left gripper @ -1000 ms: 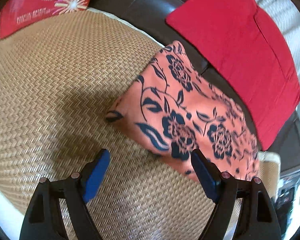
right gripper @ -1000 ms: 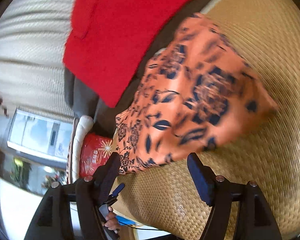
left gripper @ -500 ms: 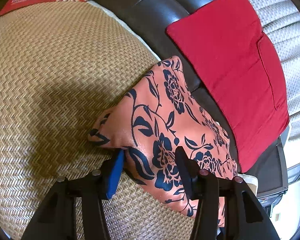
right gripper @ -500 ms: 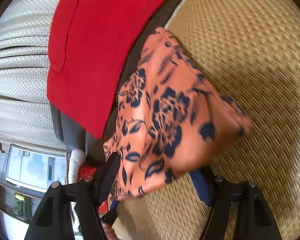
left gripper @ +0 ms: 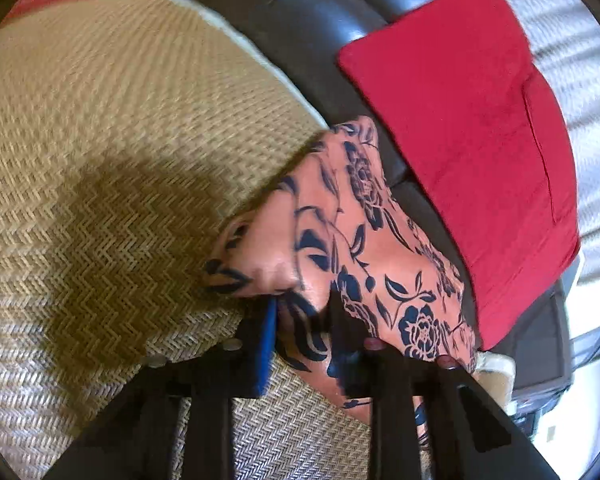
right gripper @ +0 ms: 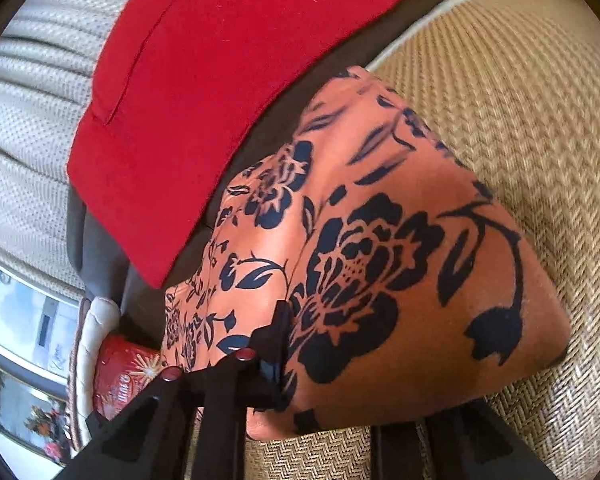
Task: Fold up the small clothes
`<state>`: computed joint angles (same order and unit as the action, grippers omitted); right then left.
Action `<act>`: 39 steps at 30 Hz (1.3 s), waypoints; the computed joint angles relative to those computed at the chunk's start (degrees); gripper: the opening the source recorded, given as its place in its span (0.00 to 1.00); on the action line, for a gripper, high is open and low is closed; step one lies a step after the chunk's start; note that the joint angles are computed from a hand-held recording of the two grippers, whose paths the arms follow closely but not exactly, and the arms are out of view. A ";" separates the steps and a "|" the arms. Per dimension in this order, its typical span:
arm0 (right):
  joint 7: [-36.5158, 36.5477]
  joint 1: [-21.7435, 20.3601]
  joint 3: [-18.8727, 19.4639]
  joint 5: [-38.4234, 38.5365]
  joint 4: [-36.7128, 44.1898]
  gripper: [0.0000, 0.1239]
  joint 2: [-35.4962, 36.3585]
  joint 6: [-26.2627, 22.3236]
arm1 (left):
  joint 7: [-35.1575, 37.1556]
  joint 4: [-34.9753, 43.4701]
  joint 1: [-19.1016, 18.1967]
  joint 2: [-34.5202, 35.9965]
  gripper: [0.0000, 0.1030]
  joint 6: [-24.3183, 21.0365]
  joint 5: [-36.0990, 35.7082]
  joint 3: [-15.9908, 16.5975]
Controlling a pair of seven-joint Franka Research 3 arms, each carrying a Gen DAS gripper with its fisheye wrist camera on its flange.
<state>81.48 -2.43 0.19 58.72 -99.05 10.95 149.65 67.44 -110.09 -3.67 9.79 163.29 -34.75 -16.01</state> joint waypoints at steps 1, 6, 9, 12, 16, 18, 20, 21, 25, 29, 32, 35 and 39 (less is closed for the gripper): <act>-0.39 0.26 -0.01 -0.76 -0.27 0.13 -0.37 0.81 | 2.28 -0.91 1.05 -0.82 0.20 0.44 -3.81 -0.94; 1.17 2.80 -0.26 -8.02 -1.42 0.12 -1.87 5.34 | -4.06 -2.84 -2.22 -2.76 0.14 1.25 7.00 1.64; 1.47 3.51 -0.33 -10.38 -3.20 0.12 -3.58 7.44 | -4.62 -4.95 -2.72 -5.14 0.14 0.47 8.11 1.77; 2.52 3.89 -0.72 -12.47 -4.75 0.11 -4.85 8.26 | -5.22 -8.29 -4.07 -8.10 0.13 0.53 9.22 2.19; 1.00 3.88 -1.40 -13.18 -9.71 0.11 -9.32 7.60 | -4.11 -15.19 -6.79 -14.39 0.13 0.28 7.53 3.81; 0.63 4.26 -1.89 -15.16 -11.51 0.11 -10.97 7.93 | -3.26 -18.43 -8.62 -17.19 0.13 0.12 6.37 5.01; 0.07 4.87 -2.13 -16.54 -15.13 0.11 -13.79 9.31 | -3.55 -22.22 -10.17 -20.50 0.12 0.16 7.53 5.77; 0.05 5.14 -2.32 -16.93 -17.03 0.11 -15.22 9.70 | -4.70 -24.74 -10.60 -22.76 0.12 0.38 9.15 5.72; 0.19 6.50 -3.38 -15.72 -25.55 0.11 -21.81 10.40 | -6.96 -34.13 -14.93 -31.47 0.12 1.36 10.30 8.13; 1.16 7.35 -4.63 -17.41 -29.43 0.12 -25.77 8.47 | -7.26 -37.44 -17.58 -34.61 0.13 1.45 12.68 10.77; 2.51 7.39 -5.59 -17.83 -29.71 0.16 -26.92 4.10 | -7.63 -40.69 -19.26 -38.39 0.20 0.46 13.44 12.96; 5.04 6.45 -6.16 -19.48 -29.79 0.22 -28.38 -0.96 | -9.49 -43.98 -18.92 -43.46 0.34 -1.81 15.08 13.76; 6.73 5.26 -6.50 -21.96 -32.26 0.23 -32.84 -6.67 | -14.23 -48.12 -18.94 -49.64 0.56 -3.02 16.30 13.99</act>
<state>88.21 2.84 -6.31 36.76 -131.31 -21.89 142.99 53.21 -158.21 -22.61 -39.85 160.27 -18.46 -2.02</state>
